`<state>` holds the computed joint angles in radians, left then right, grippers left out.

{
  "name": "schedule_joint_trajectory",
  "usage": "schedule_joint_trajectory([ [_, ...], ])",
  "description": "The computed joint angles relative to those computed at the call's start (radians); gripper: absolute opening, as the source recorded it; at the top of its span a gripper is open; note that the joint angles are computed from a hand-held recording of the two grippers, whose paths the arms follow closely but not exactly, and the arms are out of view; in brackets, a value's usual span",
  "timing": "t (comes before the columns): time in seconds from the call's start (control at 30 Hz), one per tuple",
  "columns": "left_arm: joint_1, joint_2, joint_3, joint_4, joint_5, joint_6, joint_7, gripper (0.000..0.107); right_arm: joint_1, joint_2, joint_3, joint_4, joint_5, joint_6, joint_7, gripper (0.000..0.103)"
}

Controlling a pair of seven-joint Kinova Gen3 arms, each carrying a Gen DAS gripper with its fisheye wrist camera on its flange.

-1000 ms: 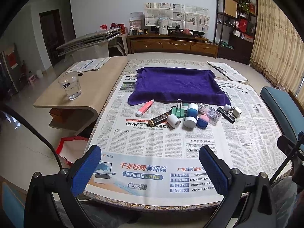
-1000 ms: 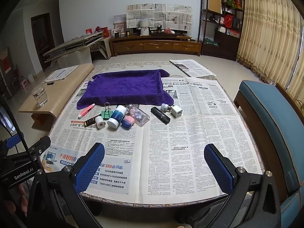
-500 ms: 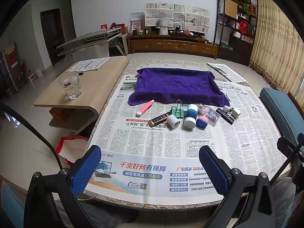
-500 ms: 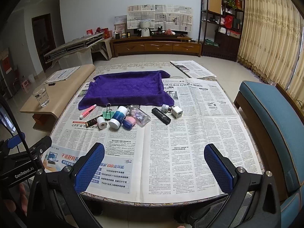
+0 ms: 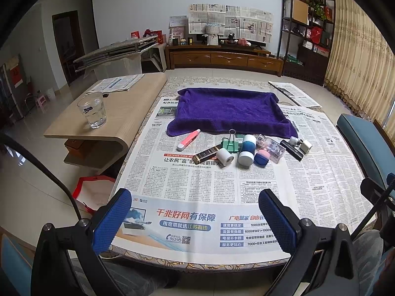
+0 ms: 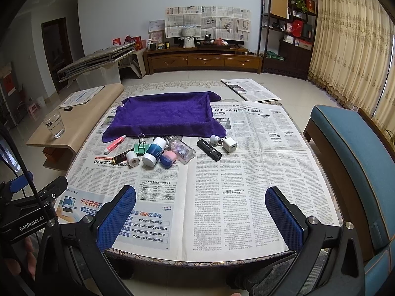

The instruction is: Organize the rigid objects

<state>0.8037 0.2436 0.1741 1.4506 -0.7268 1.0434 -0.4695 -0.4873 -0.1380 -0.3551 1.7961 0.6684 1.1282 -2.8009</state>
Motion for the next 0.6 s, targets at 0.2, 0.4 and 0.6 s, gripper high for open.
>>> schedule_joint_trajectory([
  [0.2, -0.001, 0.0, 0.0, 0.0, 0.002, -0.001, -0.001, 0.103, 0.0, -0.005, -0.002, 0.004, -0.003, 0.0, -0.001, 0.103],
  [0.4, -0.001, -0.001, 0.0, 0.002, 0.002, -0.002, -0.001, 0.103, 0.005, -0.014, -0.008, 0.009, -0.005, 0.001, -0.004, 0.103],
  [0.6, 0.003, -0.001, 0.002, -0.001, -0.001, 0.006, 0.006, 0.103, 0.012, -0.018, -0.006, 0.01, -0.012, 0.001, 0.006, 0.103],
])
